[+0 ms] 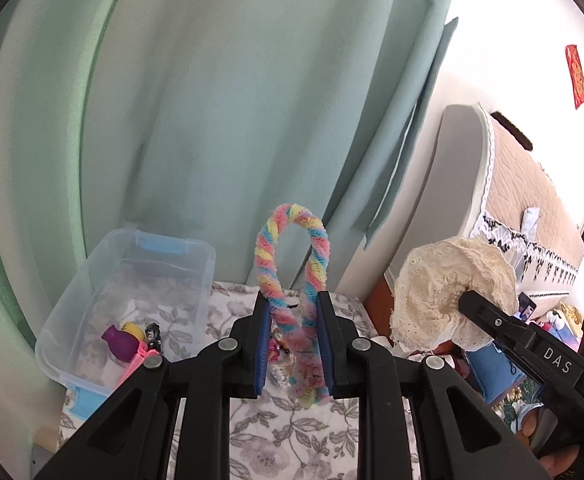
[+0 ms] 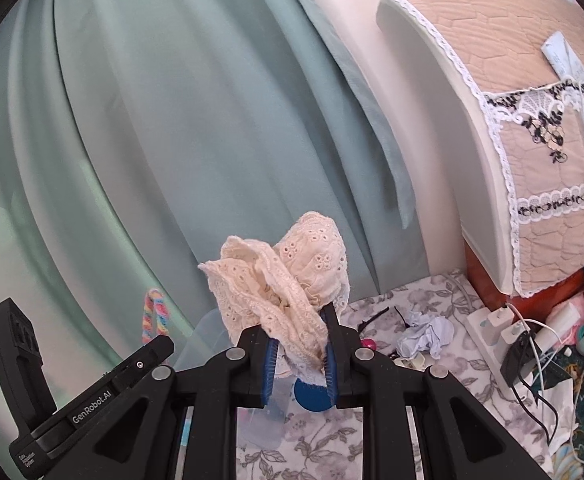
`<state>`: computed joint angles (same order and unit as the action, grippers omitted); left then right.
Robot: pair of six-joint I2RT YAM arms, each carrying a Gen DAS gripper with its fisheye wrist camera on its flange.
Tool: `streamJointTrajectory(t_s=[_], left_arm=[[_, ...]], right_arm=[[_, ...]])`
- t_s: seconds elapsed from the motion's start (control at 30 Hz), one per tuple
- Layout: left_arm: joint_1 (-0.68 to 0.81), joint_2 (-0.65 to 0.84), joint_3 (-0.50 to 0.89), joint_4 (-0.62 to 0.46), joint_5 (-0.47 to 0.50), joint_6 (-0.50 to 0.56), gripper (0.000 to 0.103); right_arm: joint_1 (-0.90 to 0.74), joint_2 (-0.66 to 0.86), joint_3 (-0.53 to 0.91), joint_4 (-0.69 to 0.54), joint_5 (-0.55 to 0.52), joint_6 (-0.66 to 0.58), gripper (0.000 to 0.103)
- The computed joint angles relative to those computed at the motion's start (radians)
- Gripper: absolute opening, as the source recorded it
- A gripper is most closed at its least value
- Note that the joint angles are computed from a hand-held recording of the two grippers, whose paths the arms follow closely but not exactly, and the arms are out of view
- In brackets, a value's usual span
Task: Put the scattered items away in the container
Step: 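Lift the scrunchie and rainbow loop with both grippers over the clear box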
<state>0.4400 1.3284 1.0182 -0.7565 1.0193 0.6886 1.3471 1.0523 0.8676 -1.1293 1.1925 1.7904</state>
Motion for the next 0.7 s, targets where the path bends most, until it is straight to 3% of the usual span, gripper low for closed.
streamJointTrajectory(t_s=[0.43,0.7], left_arm=[[0.092,0.12,0.124,-0.014,0.058,-0.016,0.022],[0.116,0.201,0.178,0.016,0.062,-0.042,0.022]], right_arm=[[-0.162,0.03,-0.014,0.438,-0.094,-0.499,0.021],[-0.231,0.094,-0.007,0.597,-0.173,-0.655,0.021]])
